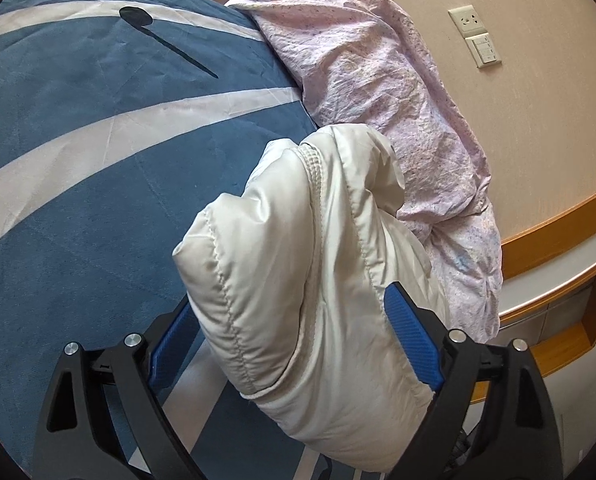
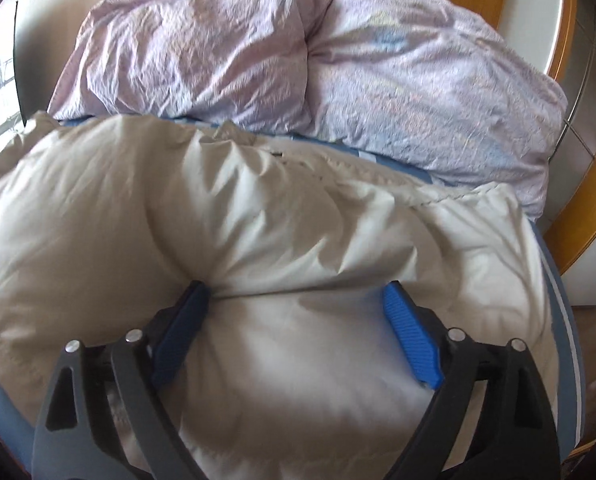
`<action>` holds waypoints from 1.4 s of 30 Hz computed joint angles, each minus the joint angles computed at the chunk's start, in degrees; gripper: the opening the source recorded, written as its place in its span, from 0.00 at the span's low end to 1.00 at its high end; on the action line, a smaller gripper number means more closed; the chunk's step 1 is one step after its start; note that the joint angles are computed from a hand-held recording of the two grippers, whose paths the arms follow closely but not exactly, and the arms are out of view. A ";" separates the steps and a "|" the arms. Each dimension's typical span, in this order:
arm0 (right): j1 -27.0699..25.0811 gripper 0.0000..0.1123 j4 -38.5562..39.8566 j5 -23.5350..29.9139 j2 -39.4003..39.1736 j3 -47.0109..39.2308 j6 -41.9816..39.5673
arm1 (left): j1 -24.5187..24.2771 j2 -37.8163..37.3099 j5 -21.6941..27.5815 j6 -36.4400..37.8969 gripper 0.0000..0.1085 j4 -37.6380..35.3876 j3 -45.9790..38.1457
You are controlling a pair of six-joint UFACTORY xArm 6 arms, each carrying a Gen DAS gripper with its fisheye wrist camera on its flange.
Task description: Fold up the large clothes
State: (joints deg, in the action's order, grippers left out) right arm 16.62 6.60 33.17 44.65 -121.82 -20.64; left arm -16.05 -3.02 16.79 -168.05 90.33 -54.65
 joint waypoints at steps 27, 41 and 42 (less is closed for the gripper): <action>1.57 0.81 -14.73 -10.10 1.20 4.11 6.42 | -5.93 5.13 9.11 17.24 0.44 2.29 -15.88; -0.41 0.80 0.15 -5.46 2.45 -0.93 -6.62 | -11.13 19.96 4.16 33.89 0.44 9.47 -41.87; -0.89 0.80 1.45 -6.93 0.86 1.43 -8.67 | -11.23 20.88 3.65 34.86 0.44 9.19 -43.24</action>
